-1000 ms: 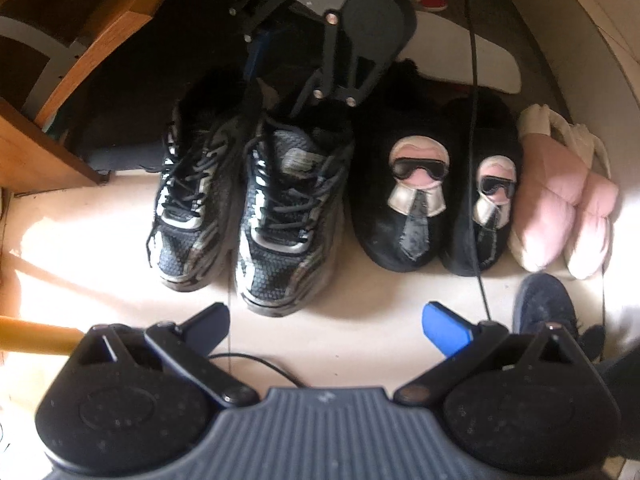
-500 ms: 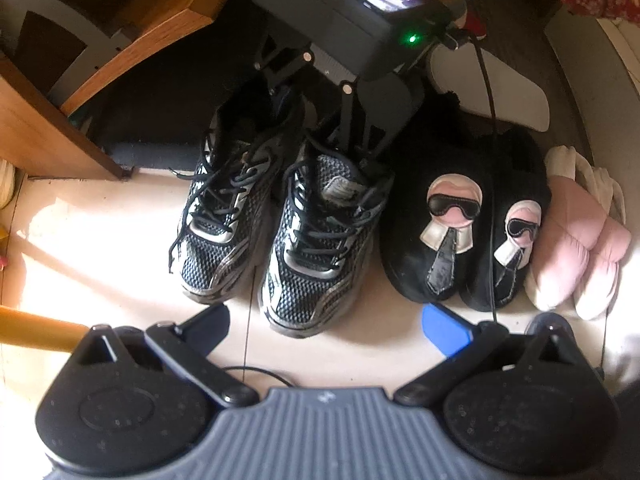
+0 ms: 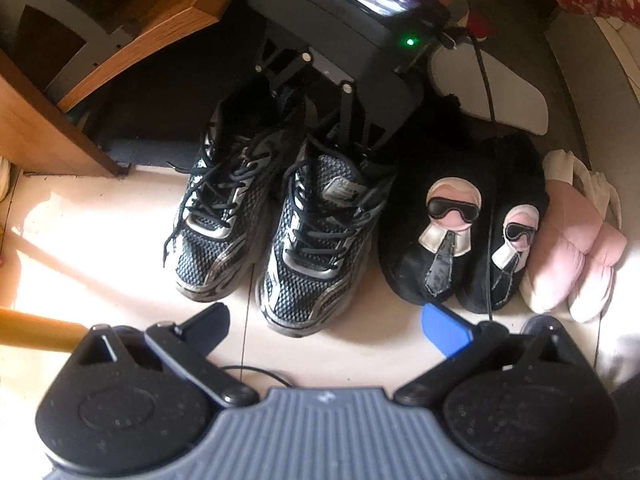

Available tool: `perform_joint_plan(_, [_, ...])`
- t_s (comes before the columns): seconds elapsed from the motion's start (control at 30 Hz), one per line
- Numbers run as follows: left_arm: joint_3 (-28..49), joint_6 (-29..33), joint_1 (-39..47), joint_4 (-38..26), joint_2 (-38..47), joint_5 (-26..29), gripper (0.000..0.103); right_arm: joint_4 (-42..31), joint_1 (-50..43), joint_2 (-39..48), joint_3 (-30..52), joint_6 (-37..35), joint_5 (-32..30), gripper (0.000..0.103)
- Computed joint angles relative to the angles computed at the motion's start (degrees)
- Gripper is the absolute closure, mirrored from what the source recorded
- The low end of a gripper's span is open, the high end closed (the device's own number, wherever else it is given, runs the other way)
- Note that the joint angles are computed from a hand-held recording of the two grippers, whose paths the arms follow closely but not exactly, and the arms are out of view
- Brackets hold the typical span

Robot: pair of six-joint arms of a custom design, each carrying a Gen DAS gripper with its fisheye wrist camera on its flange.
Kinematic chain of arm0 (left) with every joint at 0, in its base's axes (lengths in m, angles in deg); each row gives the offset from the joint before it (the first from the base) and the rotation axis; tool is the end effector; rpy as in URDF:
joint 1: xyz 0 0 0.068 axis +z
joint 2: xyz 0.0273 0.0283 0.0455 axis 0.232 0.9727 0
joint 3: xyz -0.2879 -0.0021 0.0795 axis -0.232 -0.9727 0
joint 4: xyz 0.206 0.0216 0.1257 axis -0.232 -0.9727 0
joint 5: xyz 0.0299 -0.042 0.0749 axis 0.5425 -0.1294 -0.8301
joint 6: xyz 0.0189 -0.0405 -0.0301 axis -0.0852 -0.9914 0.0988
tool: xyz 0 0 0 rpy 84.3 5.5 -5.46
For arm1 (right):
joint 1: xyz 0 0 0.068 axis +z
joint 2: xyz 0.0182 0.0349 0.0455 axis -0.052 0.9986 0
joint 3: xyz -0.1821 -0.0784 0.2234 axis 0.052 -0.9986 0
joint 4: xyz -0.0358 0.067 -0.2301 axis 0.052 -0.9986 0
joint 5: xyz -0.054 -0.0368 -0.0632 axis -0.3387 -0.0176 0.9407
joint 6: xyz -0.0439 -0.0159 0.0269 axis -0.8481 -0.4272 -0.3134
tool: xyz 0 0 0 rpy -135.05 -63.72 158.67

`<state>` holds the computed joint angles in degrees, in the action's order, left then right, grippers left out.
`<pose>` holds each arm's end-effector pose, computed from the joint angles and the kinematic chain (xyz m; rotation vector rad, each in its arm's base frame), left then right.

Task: Organize scattered shoes
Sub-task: 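Squeeze the sneaker pair together in the right tool and tilt it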

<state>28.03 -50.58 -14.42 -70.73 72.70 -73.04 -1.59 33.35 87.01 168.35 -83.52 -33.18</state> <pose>0.2246 -0.1235 0.2480 0.7492 2.9228 -0.2259 0.3781 0.2862 0.1369 -2.3827 1.6880 0.1846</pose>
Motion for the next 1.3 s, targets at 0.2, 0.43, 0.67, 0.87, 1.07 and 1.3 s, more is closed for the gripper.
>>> perform_joint_plan(0.2, [0.18,-0.36,-0.16,0.16,0.26,-0.35,0.0,2.16,-1.68,0.13,-1.57,1.53,-3.82,0.053])
perform_joint_plan(0.43, [-0.14,-0.3,-0.71,-0.17,0.08,-0.9,0.0,-2.71,-1.18,0.87,2.58,23.21,-1.38,0.071])
perform_joint_plan(0.67, [-0.12,-0.53,-0.55,-0.26,-0.77,-0.85,0.0,6.27,-2.38,-3.98,-6.17,49.07,-2.63,0.074])
perform_joint_plan(0.87, [-0.09,-1.46,-0.77,0.0,-1.29,-0.82,0.0,15.77,-1.86,-8.61,-16.18,50.07,-5.62,0.074])
perform_joint_plan(1.07, [-0.22,-1.07,-1.69,-0.34,-1.59,-0.8,0.0,18.35,-3.32,-8.24,-18.94,47.6,-8.3,0.053])
perform_joint_plan(1.3, [-0.32,-1.42,-1.2,-0.6,-1.84,-0.74,0.0,21.16,-0.84,-5.72,-17.99,52.38,-3.07,0.037])
